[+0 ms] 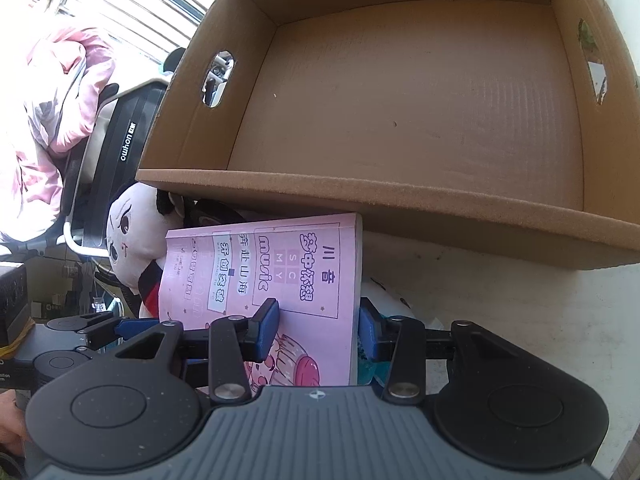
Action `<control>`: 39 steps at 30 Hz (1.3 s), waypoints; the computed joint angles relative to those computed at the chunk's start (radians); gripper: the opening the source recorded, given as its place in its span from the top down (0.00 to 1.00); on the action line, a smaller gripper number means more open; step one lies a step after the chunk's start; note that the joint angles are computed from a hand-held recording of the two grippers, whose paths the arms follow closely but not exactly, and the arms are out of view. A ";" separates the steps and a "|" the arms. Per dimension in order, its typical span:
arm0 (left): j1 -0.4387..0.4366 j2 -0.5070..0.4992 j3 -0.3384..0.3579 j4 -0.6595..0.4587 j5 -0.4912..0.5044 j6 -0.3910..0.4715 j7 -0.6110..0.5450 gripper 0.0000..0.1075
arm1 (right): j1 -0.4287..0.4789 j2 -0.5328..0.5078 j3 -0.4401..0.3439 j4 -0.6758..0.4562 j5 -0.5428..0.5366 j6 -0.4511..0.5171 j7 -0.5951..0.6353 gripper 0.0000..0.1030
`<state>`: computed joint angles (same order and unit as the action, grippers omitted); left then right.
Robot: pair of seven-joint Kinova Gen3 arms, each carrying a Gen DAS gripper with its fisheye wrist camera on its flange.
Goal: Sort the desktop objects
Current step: 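Close the right gripper on the pink workbook edge while the left tool steadies it, then lift the pink workbook with the right gripper toward the box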
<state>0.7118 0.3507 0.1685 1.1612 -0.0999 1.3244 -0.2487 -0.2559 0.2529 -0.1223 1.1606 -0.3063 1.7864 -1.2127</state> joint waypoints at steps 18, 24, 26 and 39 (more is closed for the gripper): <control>-0.048 -0.084 0.031 0.154 0.104 -0.107 0.107 0.04 | 0.041 0.038 0.007 -0.039 -0.068 0.032 -0.012 0.43; -0.029 -0.101 0.046 0.168 0.102 -0.102 0.142 0.04 | 0.062 0.023 0.010 -0.005 -0.073 0.013 -0.010 0.40; -0.022 -0.110 0.051 0.180 0.097 -0.110 0.152 0.04 | 0.056 0.006 0.009 0.014 -0.067 -0.008 -0.015 0.44; 0.024 -0.252 0.119 0.351 0.061 -0.225 0.233 0.04 | 0.076 -0.091 0.031 0.138 -0.076 -0.144 -0.089 0.59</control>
<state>0.7355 0.0984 0.2873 1.5125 -0.0387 1.0997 -0.0155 -0.1797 0.1624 -0.0915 1.2986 -0.3819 1.6423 -1.3014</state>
